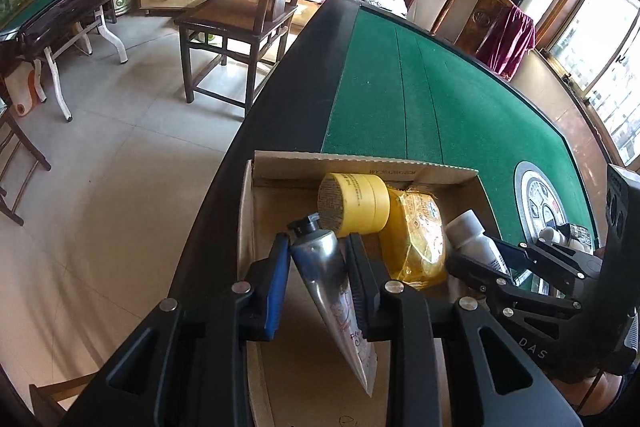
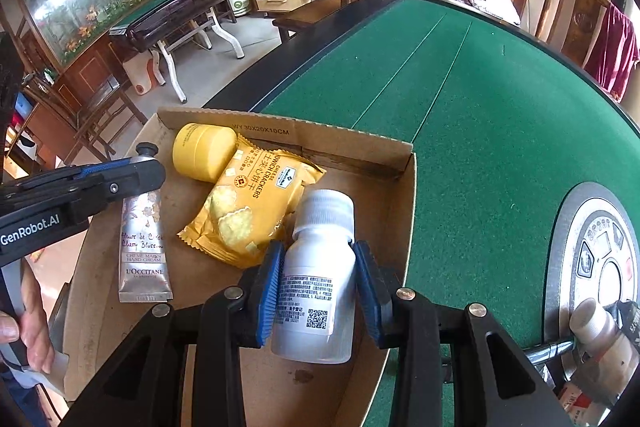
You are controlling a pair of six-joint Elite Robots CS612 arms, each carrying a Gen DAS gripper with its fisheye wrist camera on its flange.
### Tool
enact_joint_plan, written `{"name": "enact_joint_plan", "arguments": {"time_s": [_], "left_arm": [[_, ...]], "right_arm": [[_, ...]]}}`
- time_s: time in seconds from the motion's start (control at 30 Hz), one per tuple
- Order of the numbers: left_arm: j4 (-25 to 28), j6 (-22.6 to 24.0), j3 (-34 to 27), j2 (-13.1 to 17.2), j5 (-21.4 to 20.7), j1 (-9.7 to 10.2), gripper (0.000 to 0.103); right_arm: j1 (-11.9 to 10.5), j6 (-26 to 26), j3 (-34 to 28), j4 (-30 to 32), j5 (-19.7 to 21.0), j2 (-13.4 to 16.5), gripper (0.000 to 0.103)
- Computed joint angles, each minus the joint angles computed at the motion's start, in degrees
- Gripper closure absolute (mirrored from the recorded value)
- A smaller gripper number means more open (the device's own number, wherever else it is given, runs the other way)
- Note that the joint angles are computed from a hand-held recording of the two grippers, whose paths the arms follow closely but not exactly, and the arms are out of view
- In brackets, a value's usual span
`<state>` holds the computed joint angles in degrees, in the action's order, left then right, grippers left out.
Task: Organize objects
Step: 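Lower and release the tube and pill bottle into the tray with both grippers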
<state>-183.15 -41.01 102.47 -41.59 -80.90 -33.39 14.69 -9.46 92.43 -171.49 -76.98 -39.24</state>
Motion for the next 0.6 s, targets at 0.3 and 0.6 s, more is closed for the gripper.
{"name": "enact_joint_plan", "arguments": {"time_s": [0.3, 0.6], "left_arm": [[2.2, 0.2, -0.7, 0.0, 2.0, -0.24, 0.077], [1.9, 1.5, -0.3, -0.4, 4.3, -1.01, 0.074]], "right_arm": [[0.0, 1.4, -1.4, 1.4, -0.5, 0.7, 0.064], [0.0, 2.7, -2.3, 1.6, -0.3, 1.2, 0.064]]}}
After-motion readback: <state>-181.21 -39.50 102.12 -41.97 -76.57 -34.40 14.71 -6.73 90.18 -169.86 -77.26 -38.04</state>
